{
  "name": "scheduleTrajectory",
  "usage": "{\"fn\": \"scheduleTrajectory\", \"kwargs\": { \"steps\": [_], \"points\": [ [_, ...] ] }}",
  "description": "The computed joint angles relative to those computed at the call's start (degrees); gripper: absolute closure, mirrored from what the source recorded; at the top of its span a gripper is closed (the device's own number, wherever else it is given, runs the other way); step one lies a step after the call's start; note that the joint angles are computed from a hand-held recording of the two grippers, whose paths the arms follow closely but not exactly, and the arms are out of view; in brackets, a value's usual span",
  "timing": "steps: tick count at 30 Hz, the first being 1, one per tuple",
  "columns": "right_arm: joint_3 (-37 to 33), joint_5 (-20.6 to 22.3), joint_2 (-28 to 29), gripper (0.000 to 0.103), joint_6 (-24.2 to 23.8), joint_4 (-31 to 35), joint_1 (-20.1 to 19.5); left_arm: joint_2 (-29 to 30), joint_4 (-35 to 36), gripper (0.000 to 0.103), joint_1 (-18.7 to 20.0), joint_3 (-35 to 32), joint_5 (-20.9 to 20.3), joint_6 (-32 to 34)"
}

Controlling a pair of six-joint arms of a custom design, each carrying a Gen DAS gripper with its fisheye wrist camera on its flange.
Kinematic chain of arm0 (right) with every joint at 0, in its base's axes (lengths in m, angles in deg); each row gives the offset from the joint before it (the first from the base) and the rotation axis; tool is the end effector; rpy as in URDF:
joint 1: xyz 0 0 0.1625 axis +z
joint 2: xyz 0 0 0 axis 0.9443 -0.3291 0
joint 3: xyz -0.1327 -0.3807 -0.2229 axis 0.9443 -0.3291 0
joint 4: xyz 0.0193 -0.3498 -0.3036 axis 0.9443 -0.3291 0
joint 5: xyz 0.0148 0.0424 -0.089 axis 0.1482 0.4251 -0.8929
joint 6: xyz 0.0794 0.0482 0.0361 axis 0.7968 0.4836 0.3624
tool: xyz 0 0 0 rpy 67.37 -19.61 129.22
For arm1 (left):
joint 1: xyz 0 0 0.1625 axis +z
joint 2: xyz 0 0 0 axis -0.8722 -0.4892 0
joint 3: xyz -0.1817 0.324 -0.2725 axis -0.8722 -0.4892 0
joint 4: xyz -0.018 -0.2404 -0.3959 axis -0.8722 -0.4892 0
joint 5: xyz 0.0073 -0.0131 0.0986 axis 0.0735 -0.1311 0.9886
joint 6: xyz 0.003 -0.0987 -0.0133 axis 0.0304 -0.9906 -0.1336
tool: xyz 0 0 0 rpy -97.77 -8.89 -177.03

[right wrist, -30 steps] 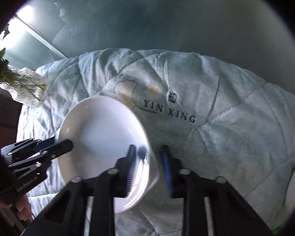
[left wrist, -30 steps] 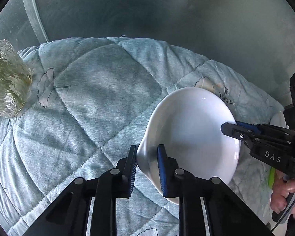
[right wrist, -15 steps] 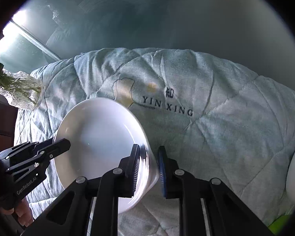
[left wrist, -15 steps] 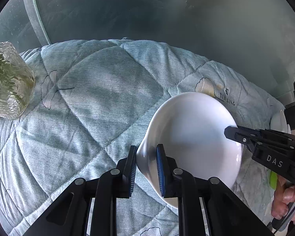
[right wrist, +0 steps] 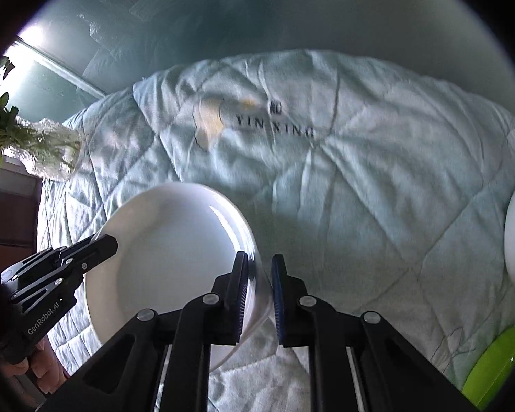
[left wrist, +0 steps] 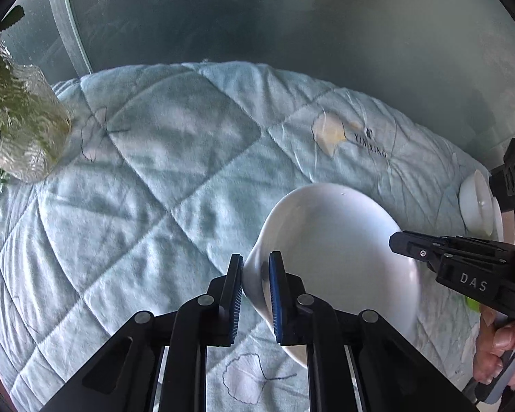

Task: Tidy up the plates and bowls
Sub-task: 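Carry the second white dish over the dish on the plate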

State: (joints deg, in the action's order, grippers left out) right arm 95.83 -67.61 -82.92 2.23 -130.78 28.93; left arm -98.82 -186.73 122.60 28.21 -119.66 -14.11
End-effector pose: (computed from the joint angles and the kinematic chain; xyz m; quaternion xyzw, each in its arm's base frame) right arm 0.1852 -0.5975 0.0835 0.0229 -0.9628 0.0477 0.2650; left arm -0.1232 -0.6289 0.1602 0.0852 0.9543 -0.0832 0.2742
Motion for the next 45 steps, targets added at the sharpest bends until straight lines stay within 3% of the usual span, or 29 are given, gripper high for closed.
{"fn": "scheduleTrajectory", "kwargs": {
  "steps": [11,25,36,45],
  "points": [
    [-2.50,-1.49,1.60,0.090,-8.01,3.67,0.16,-0.48,2.39,0.092,0.67,1.28,-3.01,-3.36],
    [-0.52,-2.42,0.18,0.092,-5.98,-0.77,2.51,-2.80,0.60,0.093,-1.18,2.24,-1.89,-3.38],
    [4.39,-0.89,-7.73,0.092,-3.32,-3.42,6.71,-10.02,4.80,0.093,-7.94,4.35,-0.49,-7.85],
    [10.81,-1.59,-15.64,0.093,0.72,-2.42,11.62,-17.67,12.65,0.093,-16.88,9.28,0.07,-16.87]
  ]
}}
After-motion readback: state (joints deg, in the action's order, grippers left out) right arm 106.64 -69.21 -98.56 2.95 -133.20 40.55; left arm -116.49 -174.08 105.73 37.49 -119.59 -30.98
